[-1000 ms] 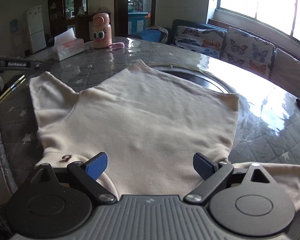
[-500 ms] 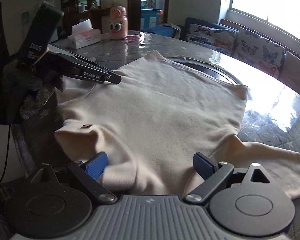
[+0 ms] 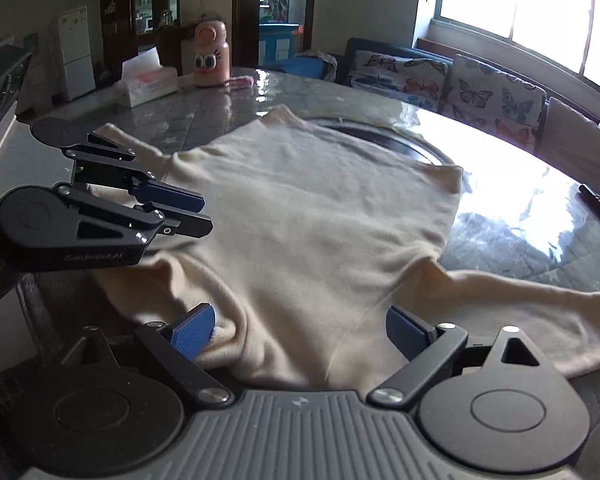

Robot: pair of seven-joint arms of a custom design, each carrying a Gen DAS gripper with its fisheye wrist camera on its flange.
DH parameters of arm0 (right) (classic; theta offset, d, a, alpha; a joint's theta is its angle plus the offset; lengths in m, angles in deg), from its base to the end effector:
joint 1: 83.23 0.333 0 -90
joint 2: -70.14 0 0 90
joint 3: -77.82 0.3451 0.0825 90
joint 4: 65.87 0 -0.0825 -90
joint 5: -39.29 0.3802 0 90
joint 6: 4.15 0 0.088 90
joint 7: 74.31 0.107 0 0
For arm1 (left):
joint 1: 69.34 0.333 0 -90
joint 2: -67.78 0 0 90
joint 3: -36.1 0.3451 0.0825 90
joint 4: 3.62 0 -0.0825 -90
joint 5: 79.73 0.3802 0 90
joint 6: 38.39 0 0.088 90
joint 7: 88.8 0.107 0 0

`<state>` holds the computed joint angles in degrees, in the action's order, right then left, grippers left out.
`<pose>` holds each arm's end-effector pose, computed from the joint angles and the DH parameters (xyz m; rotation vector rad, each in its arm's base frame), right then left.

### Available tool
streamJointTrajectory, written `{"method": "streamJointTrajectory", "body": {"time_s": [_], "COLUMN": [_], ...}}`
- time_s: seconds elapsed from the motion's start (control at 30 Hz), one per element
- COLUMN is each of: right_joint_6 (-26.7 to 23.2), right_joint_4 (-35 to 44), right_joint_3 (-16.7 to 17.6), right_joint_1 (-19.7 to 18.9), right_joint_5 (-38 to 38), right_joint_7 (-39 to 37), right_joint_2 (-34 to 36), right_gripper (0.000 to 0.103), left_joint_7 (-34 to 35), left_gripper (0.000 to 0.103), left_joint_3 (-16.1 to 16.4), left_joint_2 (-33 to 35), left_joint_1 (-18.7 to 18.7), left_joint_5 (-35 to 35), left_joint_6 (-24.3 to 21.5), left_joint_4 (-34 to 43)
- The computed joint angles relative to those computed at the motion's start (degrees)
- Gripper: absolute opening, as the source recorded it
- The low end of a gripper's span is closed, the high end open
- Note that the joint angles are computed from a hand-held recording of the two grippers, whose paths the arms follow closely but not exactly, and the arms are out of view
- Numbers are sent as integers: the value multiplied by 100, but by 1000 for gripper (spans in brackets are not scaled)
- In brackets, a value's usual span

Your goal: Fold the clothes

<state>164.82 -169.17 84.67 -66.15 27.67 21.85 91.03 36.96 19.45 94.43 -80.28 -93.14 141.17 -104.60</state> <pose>0.6369 0.2850 0.4676 -2.0759 1.2770 -0.5892 0.6587 -0.2807 0.4476 -0.9329 2.2316 -0.9851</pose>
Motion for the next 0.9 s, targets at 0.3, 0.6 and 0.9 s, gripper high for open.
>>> {"method": "streamJointTrajectory", "body": {"time_s": [0.3, 0.6, 0.9], "right_joint_6": [273, 620, 185], "right_joint_4": [-536, -798, -324], "right_joint_3": [369, -1517, -2974], "right_joint_1": [-350, 700, 1056], "right_joint_5": [562, -1059, -2737], "right_joint_7": [-235, 2336, 5289], "right_joint_2": [-357, -581, -102], "right_gripper": [94, 94, 81], "left_joint_7": [201, -15, -98], "left_gripper": [19, 49, 70], "left_joint_3": [-409, -477, -336], "left_joint_2": [-201, -46, 87], "left_joint_1": [356, 257, -42], "left_joint_5": [57, -58, -58], "left_joint_6": [485, 354, 179], "left_joint_4": [-412, -19, 215]}}
